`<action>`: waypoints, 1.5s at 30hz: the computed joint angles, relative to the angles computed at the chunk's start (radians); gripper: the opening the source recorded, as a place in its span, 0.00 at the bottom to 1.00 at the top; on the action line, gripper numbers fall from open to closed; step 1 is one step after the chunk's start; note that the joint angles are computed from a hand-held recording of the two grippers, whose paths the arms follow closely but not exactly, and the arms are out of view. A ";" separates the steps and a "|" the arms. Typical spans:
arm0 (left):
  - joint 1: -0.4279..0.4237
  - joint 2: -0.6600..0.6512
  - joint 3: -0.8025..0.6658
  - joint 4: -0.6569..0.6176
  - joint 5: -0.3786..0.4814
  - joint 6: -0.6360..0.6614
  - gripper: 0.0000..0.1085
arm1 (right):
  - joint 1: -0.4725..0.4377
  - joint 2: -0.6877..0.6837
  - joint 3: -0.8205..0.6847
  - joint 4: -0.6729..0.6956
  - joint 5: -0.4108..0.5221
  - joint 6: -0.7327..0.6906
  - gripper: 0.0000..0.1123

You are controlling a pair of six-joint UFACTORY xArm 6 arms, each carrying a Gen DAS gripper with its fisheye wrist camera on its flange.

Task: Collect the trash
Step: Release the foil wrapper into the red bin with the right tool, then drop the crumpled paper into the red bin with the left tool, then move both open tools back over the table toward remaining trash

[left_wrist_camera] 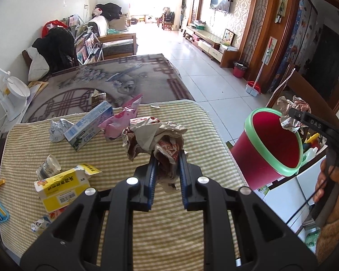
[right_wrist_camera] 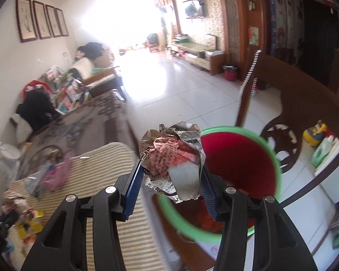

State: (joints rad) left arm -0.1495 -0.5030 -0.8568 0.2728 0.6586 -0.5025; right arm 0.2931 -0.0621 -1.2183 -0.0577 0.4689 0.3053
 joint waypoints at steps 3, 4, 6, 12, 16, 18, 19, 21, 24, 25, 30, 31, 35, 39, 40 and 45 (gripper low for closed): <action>-0.029 0.048 -0.036 0.001 0.001 -0.008 0.16 | -0.045 0.028 -0.028 0.037 0.041 -0.042 0.81; -0.041 0.069 -0.051 -0.004 -0.001 -0.004 0.16 | -0.056 0.022 -0.020 0.022 0.040 -0.019 0.81; -0.054 0.099 -0.071 -0.013 -0.008 0.008 0.16 | -0.077 -0.012 0.028 0.057 0.005 -0.035 0.82; -0.128 0.257 -0.195 -0.156 -0.071 0.155 0.16 | -0.160 -0.141 0.188 0.006 -0.039 0.022 0.84; -0.192 0.419 -0.347 -0.297 -0.078 0.293 0.16 | -0.236 -0.239 0.289 -0.079 -0.037 0.127 0.84; -0.220 0.493 -0.421 -0.338 -0.069 0.330 0.16 | -0.267 -0.269 0.311 -0.071 -0.014 0.153 0.84; -0.235 0.535 -0.467 -0.358 -0.059 0.349 0.16 | -0.285 -0.293 0.328 -0.055 -0.009 0.159 0.84; -0.258 0.601 -0.544 -0.389 -0.046 0.379 0.16 | -0.310 -0.343 0.363 -0.072 -0.005 0.190 0.84; -0.295 0.679 -0.636 -0.359 -0.053 0.382 0.22 | -0.328 -0.402 0.399 -0.138 0.012 0.241 0.84; -0.301 0.697 -0.659 -0.332 -0.057 0.365 0.41 | -0.332 -0.415 0.408 -0.156 0.015 0.255 0.84; -0.295 0.661 -0.632 -0.338 -0.099 0.357 0.67 | -0.320 -0.424 0.414 -0.157 0.014 0.270 0.84; -0.294 0.640 -0.609 -0.319 -0.108 0.349 0.69 | -0.310 -0.415 0.409 -0.152 0.009 0.264 0.84; -0.266 0.527 -0.459 -0.272 -0.130 0.329 0.71 | -0.248 -0.354 0.364 -0.115 -0.007 0.210 0.84; -0.196 0.347 -0.226 -0.214 -0.117 0.281 0.71 | -0.162 -0.271 0.300 -0.039 -0.027 0.125 0.84; -0.172 0.312 -0.186 -0.197 -0.110 0.267 0.71 | -0.133 -0.243 0.276 -0.011 -0.026 0.092 0.84; 0.026 0.109 0.004 -0.092 -0.044 0.169 0.71 | 0.011 -0.124 0.171 0.100 -0.006 -0.045 0.84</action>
State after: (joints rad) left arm -0.1236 -0.3940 -0.8524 0.1809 0.6147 -0.3335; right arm 0.3043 -0.1861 -1.0474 0.0425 0.4633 0.2603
